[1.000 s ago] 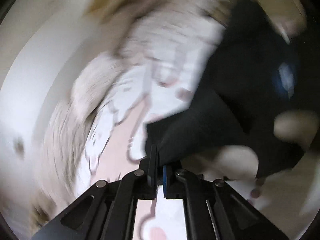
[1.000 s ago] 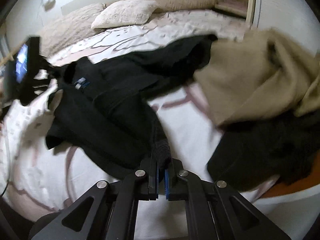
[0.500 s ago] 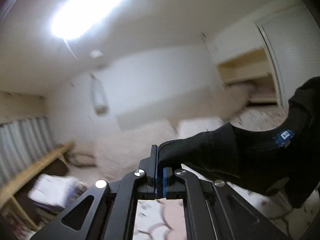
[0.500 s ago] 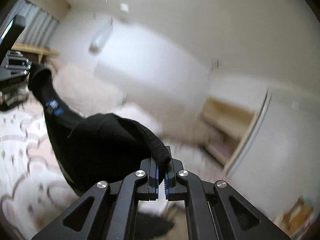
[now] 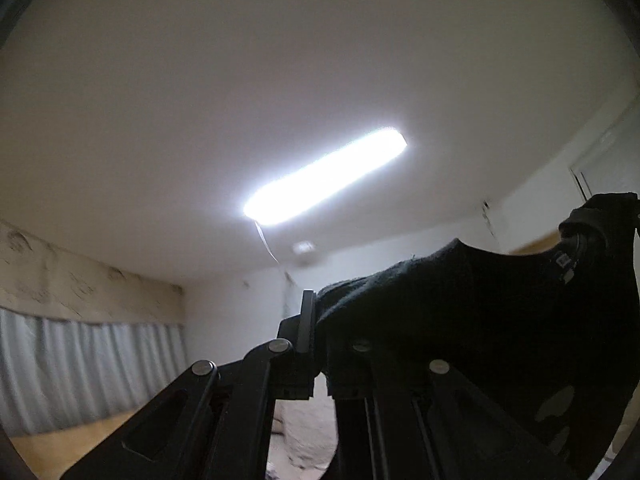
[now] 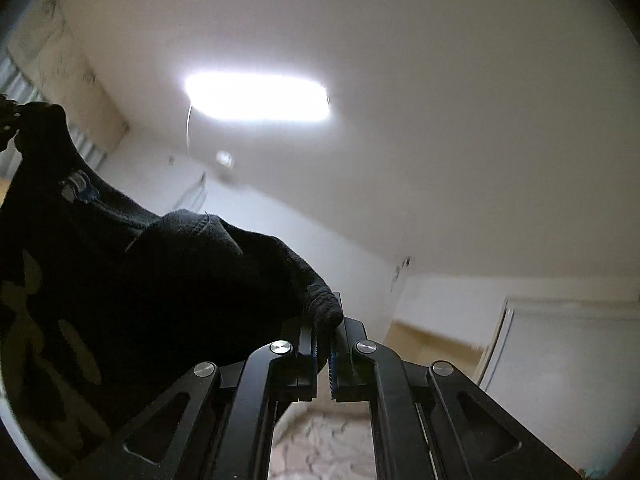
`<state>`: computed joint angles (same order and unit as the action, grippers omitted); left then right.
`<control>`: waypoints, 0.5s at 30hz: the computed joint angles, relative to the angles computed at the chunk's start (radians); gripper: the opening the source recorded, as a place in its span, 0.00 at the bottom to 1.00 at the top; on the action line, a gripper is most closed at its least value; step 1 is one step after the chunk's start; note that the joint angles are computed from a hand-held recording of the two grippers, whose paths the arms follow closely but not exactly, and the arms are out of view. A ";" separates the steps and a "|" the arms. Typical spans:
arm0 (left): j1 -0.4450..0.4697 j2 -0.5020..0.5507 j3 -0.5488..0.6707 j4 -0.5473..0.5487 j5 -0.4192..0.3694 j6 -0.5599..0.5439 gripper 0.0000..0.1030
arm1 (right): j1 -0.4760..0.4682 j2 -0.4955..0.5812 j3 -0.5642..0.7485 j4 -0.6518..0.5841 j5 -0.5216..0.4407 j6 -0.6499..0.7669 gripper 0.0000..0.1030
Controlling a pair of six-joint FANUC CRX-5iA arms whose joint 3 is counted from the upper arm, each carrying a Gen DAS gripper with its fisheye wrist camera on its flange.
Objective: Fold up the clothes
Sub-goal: 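Lift the black T-shirt up with both grippers holding its shoulders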
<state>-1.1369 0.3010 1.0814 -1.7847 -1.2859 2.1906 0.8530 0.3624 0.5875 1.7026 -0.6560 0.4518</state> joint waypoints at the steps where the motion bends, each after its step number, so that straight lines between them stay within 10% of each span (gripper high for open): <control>1: -0.029 -0.006 0.001 -0.043 -0.011 -0.008 0.04 | 0.005 -0.006 0.007 0.017 0.013 -0.017 0.04; 9: -0.184 -0.029 0.004 -0.242 -0.119 -0.125 0.04 | 0.039 -0.028 0.048 0.104 0.057 -0.064 0.04; 15: -0.127 -0.007 0.058 -0.158 -0.161 -0.225 0.04 | 0.080 0.090 0.270 -0.108 0.022 0.177 0.04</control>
